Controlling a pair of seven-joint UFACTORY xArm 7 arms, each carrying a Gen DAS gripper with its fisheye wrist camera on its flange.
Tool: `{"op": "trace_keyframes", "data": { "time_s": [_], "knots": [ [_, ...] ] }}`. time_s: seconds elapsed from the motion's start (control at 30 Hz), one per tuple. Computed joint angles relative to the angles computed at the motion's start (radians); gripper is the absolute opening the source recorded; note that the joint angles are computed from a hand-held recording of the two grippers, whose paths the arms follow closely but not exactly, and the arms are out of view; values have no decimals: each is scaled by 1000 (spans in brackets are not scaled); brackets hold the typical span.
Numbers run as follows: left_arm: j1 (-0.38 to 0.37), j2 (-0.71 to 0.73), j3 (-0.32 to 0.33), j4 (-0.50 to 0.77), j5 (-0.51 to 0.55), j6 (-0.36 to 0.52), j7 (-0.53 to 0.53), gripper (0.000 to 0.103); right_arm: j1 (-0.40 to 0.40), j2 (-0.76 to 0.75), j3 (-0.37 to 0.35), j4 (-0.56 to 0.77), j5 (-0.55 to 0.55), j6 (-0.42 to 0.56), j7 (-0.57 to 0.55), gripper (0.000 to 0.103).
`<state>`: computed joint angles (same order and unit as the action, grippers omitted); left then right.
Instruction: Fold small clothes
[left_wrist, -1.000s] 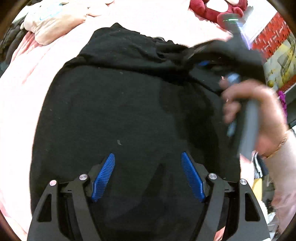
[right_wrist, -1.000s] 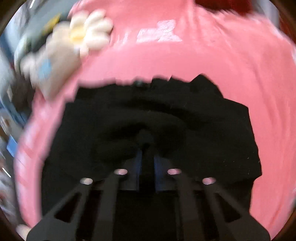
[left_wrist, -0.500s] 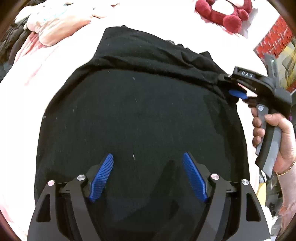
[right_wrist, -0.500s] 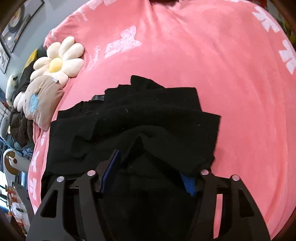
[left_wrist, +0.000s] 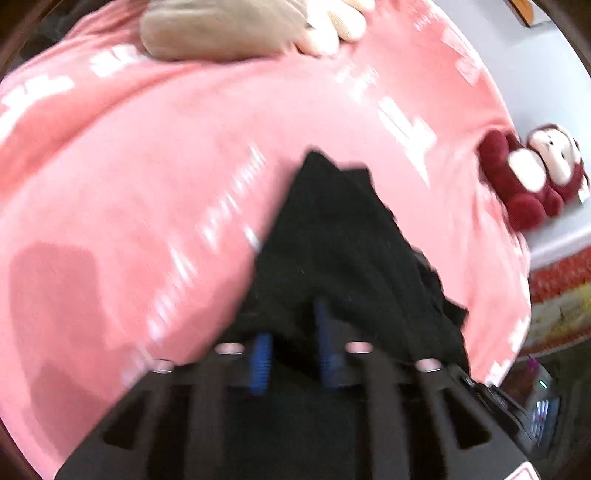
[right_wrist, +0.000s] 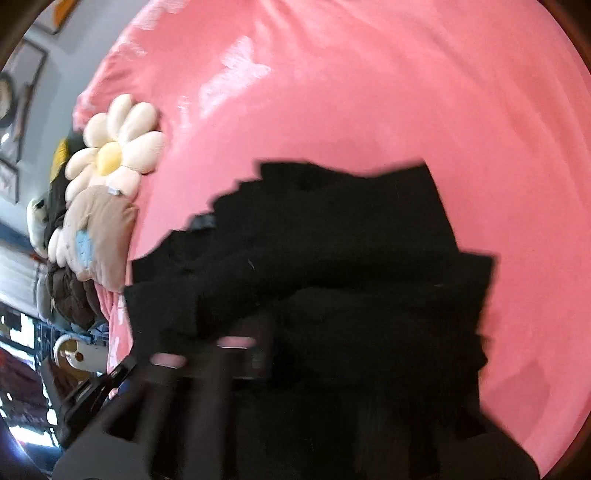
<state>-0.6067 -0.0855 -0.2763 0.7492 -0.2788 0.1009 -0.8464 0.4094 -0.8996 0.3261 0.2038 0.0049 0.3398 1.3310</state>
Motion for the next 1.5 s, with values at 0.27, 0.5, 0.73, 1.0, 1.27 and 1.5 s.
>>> {"op": "trace_keyframes", "data": {
  "time_s": [0.27,0.5,0.73,1.0,1.27,1.5],
  "knots": [
    [9,-22,-2,-19,30,67,79,19,17,101,45,2,-30,31,-30,4],
    [5,-98,-90,50,252,202,32,58,51,-64,19,-78,16,37,83,35],
    [-42,18,-156,214,443,172,-15,72,47,-167,-36,-162,23,-70,142,2],
    [-259,294,-27,545,901,172,-133,80,221,25,-273,166,3,-34,-333,2],
    [-226,269,99,539,723,81,-174,1,-14,-145,-33,211,-53,276,-314,15],
    [-79,7,123,356,803,54,-273,1,-91,284,268,380,-235,370,-317,27]
  ]
}}
